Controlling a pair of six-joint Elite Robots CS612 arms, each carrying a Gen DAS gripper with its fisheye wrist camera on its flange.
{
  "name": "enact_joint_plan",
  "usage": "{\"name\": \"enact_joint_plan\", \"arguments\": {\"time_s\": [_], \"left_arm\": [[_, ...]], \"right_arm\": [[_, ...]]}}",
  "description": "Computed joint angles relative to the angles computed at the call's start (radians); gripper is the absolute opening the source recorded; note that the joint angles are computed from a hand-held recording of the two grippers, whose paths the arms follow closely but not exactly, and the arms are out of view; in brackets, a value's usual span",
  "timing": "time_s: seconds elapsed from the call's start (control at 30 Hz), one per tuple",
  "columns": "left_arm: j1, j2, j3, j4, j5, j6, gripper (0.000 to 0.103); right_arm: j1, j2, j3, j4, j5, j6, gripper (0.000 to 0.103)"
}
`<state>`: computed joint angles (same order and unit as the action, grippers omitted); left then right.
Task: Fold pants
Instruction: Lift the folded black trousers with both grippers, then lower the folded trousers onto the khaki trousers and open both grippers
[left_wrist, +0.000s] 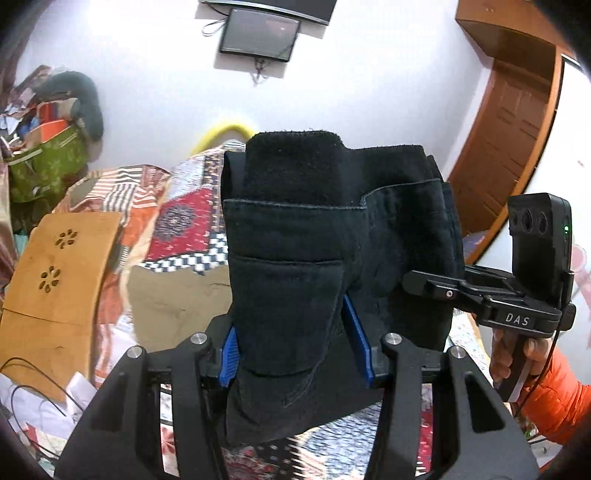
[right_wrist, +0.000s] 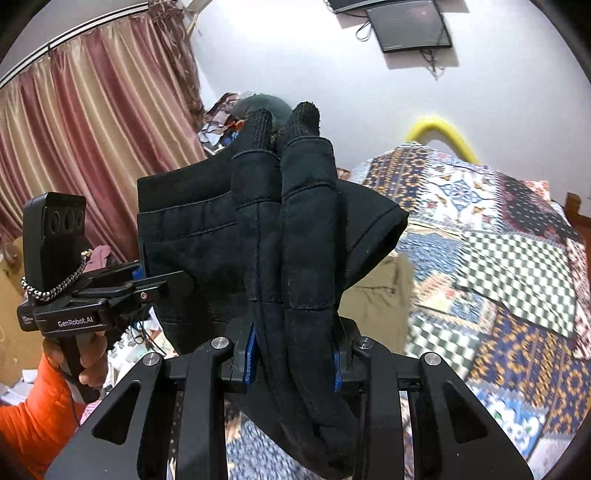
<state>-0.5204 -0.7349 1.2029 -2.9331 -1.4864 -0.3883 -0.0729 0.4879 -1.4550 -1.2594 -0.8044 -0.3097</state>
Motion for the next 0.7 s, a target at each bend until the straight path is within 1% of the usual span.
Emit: {"name": "enact_joint_plan", "arguments": {"time_s": [0.17, 0.23, 0.4, 0.5, 0.57, 0.7], "left_arm": [[0.027, 0.031, -0.04, 0.02, -0.004, -0.008, 0.05], [0.041, 0.049, -0.065, 0.033, -0.023, -0.024, 0.05], [0.057, 0.089, -0.117, 0.064, -0.027, -0.026, 0.05], [0.072, 0.132, -0.179, 0.11, -0.05, -0.031, 0.05], [0.083, 0.164, -0.23, 0.156, -0.075, -0.051, 0.05], [0.095, 0.213, -0.3, 0.187, -0.083, -0.069, 0.05]], "right_arm": [[0.023, -0.017, 0.065, -0.032, -0.004, -0.008, 0.027], [0.029, -0.022, 0.085, -0.043, -0.008, -0.009, 0.027], [0.042, -0.034, 0.146, -0.08, -0.021, 0.011, 0.027], [0.048, -0.043, 0.183, -0.092, -0.039, 0.011, 0.027], [0.052, -0.049, 0.21, -0.097, -0.053, 0.014, 0.027], [0.06, -0.062, 0.258, -0.111, -0.093, 0.001, 0.027]]}}
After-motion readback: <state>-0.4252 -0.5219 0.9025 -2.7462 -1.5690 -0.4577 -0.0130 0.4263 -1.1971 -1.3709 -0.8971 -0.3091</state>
